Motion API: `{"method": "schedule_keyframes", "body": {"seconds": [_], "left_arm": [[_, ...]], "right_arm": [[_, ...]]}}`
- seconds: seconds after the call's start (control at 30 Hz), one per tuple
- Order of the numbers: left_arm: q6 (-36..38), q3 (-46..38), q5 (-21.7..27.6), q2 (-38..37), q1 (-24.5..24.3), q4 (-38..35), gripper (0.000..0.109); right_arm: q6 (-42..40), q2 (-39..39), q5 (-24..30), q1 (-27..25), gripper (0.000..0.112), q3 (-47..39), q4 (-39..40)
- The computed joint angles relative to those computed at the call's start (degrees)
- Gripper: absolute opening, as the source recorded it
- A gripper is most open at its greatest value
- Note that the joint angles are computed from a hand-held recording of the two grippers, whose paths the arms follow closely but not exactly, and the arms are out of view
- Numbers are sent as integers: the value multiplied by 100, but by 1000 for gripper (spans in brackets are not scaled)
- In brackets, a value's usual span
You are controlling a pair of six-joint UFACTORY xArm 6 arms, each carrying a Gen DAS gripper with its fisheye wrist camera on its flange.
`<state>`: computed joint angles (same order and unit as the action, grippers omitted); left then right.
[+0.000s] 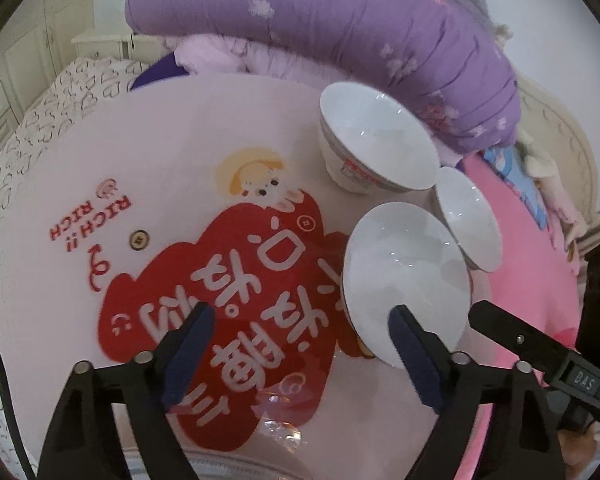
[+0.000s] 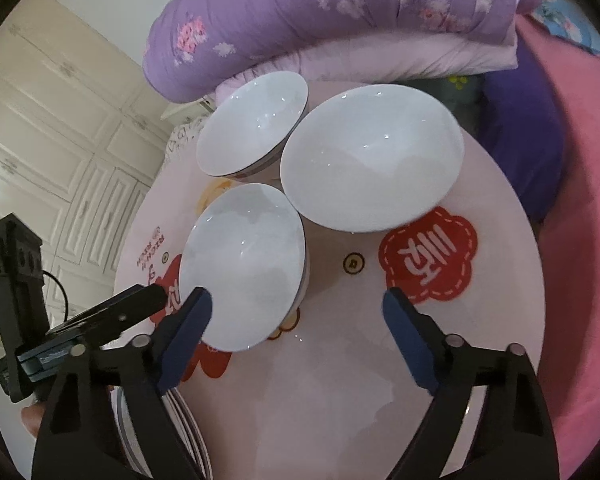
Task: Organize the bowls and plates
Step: 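Close both grippers on the rim of a white bowl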
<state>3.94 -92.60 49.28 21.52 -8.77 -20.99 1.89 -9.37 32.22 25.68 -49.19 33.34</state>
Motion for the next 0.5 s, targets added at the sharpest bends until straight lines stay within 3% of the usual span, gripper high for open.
{"method": "schedule_keyframes", "body": {"seconds": [0.27,0.33,0.4,0.47,0.5], "left_arm": [[-184,-813,329,734,-42,-95,62],[-193,-1003,400,879,-50,-159,57],[-182,-1125,455,974,-58,-206,39],[-66,-1264,603,1085,-53,-378,11],[-2,-1287,631,1110,-58,-500,7]], "right_arm": [[-242,385,213,-7,47,-355,92],[-199,432,188,4,32,-399,-16],[-102,460,149,15,20,-405,-165],[39,458,87,22,11,-382,-380],[13,459,90,14,10,-386,-348]]}}
